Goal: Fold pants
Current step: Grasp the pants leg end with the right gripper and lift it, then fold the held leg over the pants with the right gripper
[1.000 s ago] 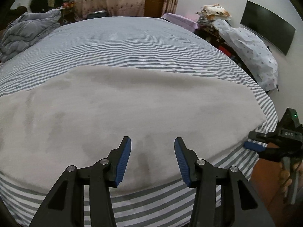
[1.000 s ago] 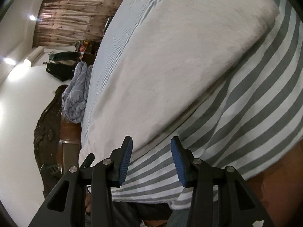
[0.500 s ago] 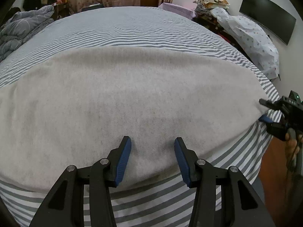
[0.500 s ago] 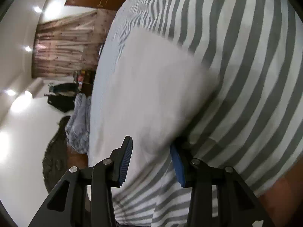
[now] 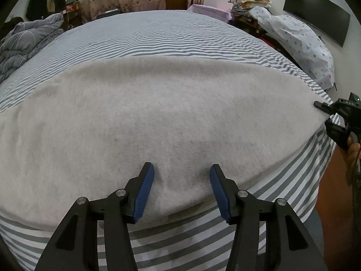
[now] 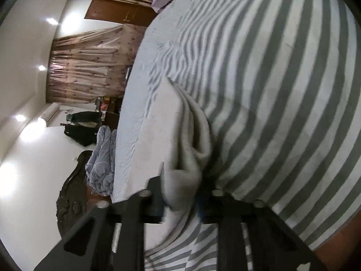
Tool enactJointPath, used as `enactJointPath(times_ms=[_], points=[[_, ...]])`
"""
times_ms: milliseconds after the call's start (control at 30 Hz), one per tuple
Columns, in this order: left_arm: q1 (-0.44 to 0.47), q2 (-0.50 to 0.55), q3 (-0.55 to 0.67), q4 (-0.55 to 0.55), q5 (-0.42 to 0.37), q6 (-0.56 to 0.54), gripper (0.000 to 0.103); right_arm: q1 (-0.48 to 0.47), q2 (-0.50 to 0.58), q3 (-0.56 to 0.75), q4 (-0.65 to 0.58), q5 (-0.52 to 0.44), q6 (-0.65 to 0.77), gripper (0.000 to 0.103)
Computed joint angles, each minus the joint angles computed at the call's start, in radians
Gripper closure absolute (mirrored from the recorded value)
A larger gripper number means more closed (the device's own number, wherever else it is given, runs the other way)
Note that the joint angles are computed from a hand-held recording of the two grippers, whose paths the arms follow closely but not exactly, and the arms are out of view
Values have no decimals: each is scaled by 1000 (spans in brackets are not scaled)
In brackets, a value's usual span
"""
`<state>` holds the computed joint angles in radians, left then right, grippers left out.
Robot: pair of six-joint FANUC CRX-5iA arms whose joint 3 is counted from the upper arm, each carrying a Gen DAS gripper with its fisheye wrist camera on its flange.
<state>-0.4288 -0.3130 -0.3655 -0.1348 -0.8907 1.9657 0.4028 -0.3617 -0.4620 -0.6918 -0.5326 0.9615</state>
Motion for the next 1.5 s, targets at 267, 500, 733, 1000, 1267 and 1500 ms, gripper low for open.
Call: enactJointPath(times_ms=[267, 500, 733, 1000, 1267, 1500], points=[[6, 3, -3, 14, 8, 4, 50, 122, -7, 20, 225, 51, -184, 87], [30, -5, -14, 47, 9, -35, 49, 199, 61, 161, 311, -7, -146, 87], [196, -92, -126, 331, 38, -248, 49, 287, 199, 355, 342, -79, -90, 87], [510, -317, -265, 498, -32, -449, 49, 391, 387, 576, 301, -170, 2, 88], [974, -537, -436, 734, -233, -714, 49, 530, 620, 797, 272, -282, 48, 87], [1279, -621, -524, 907, -427, -939, 49, 611, 727, 888, 287, -372, 51, 82]])
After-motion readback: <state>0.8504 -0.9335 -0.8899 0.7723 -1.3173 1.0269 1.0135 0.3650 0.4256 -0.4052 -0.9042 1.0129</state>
